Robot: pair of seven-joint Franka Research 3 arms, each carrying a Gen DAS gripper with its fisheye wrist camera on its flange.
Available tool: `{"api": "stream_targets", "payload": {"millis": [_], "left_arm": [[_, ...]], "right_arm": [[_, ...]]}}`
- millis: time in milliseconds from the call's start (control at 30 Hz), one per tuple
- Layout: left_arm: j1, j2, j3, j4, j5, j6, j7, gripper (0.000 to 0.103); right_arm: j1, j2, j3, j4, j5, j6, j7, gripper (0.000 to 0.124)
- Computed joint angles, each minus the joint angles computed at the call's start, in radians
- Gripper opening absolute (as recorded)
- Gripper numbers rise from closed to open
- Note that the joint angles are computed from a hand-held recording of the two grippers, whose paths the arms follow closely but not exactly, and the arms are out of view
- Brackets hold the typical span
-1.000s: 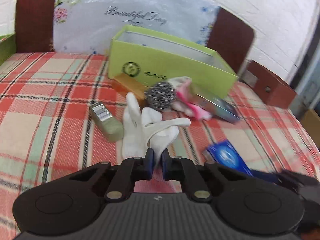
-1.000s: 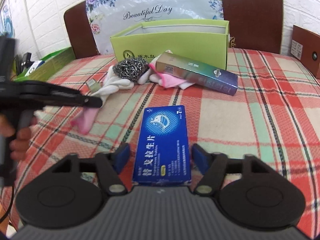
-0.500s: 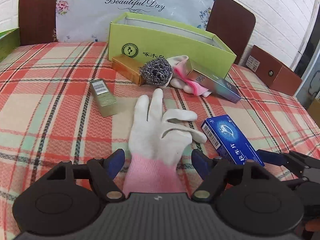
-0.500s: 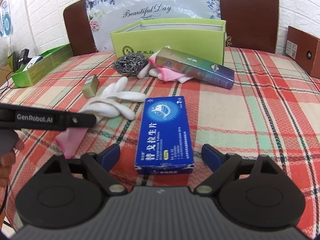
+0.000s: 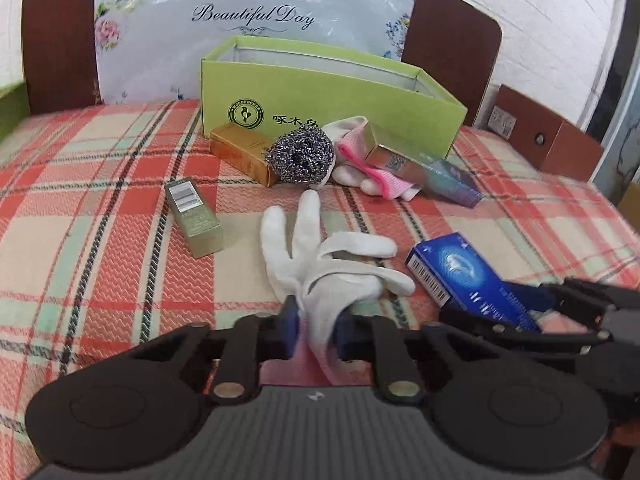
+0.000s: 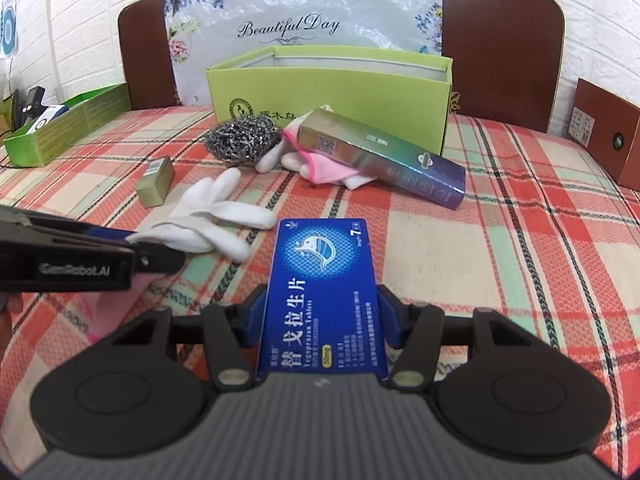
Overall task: Organize objects
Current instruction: 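Drop the glove and blue medicine box into the lime-green box, open both tools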
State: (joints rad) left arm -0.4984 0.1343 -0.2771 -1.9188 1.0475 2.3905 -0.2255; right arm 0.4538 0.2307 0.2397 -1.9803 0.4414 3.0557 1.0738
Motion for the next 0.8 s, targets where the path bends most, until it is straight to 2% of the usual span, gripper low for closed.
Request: {"api": "stream_targets", "payload": {"millis": [100, 200, 333, 567, 700, 800], "left_arm": [[0.007, -0.026, 0.005, -0.020, 0.039, 0.054, -0.072, 0.009], [0.004, -0.042, -0.002, -0.003, 0.107, 0.041, -0.089, 0.009], [0.014, -0.066, -0.006, 0.038, 0.216, 0.026, -0.098, 0.009], [0.034, -0.012, 0.010, 0.201, 0.302, -0.029, -0.006, 0.009], [0.042, 0.052, 0.045, 0.291, 0.314, -0.004, 0.023, 0.009], [0.045, 0.106, 0.083, 0.352, 0.347, 0.034, 0.005, 0.009]], "right_arm": [[-0.065, -0.014, 0.076, 0.003, 0.122, -0.013, -0.100, 0.055], [-0.112, -0.029, 0.145, 0.007, 0.295, 0.021, -0.252, 0.055], [-0.143, -0.034, 0.185, 0.063, 0.482, 0.021, -0.422, 0.055], [-0.093, 0.063, 0.143, 0.286, 0.540, 0.042, -0.518, 0.055], [-0.027, 0.180, 0.083, 0.454, 0.400, 0.078, -0.422, 0.055], [0.059, 0.285, -0.031, 0.601, 0.253, 0.052, -0.279, 0.055]]}}
